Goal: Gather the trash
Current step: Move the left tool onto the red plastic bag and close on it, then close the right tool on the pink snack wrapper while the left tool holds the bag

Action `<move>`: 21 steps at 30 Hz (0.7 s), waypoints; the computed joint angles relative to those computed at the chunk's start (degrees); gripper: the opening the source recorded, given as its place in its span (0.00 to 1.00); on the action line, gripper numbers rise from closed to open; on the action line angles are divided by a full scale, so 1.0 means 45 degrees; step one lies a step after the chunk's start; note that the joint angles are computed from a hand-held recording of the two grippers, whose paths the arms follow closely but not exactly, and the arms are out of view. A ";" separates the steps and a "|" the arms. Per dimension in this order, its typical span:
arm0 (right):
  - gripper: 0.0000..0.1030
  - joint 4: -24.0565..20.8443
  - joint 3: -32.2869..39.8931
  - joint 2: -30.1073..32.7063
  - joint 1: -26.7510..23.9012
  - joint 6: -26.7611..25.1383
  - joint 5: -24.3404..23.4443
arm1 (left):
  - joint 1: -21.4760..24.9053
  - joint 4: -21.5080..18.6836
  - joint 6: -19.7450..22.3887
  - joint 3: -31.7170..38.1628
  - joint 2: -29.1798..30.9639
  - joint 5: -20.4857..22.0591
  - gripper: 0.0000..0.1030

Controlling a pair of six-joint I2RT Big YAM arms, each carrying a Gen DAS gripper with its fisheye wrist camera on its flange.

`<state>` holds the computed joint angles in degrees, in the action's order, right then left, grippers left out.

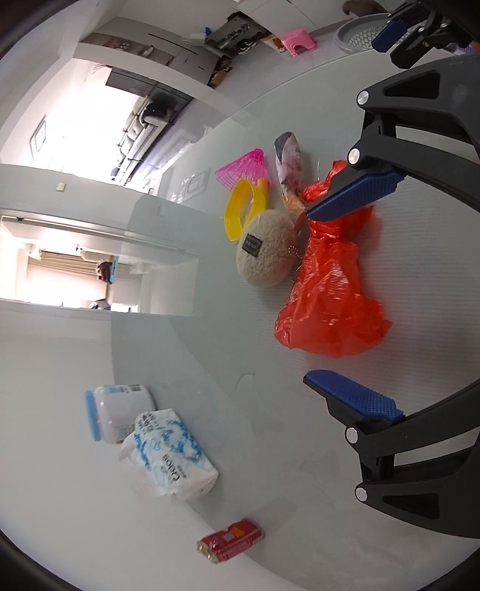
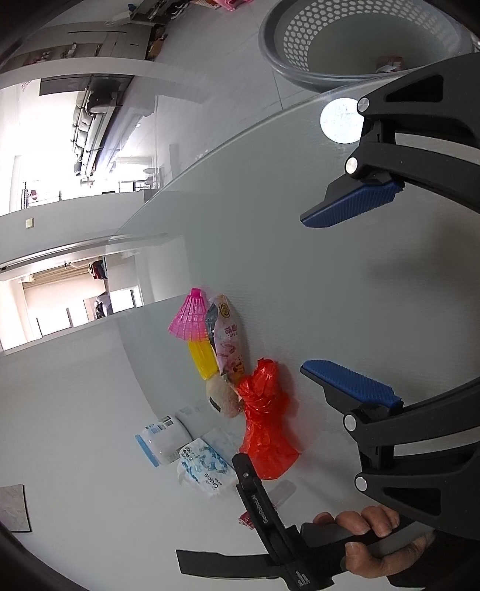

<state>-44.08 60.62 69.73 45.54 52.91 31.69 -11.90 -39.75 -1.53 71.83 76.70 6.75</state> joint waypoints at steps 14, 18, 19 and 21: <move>0.69 0.0108 0.1177 0.1334 -0.0845 -0.0895 -0.0623 | 0.0311 -0.0538 0.0333 0.0398 0.1049 0.1108 0.29; 0.69 0.0130 0.1569 0.1743 -0.1023 -0.1226 -0.0705 | 0.0383 -0.0469 0.0492 0.0295 0.0848 0.1196 0.19; 0.69 0.0132 0.1672 0.1848 -0.1071 -0.1342 -0.0703 | 0.0410 -0.0415 0.0534 0.0255 0.0773 0.1186 0.18; 0.69 0.0120 0.1873 0.2037 -0.1188 -0.1529 -0.0739 | 0.0504 -0.0291 0.0615 0.0161 0.0605 0.1161 0.17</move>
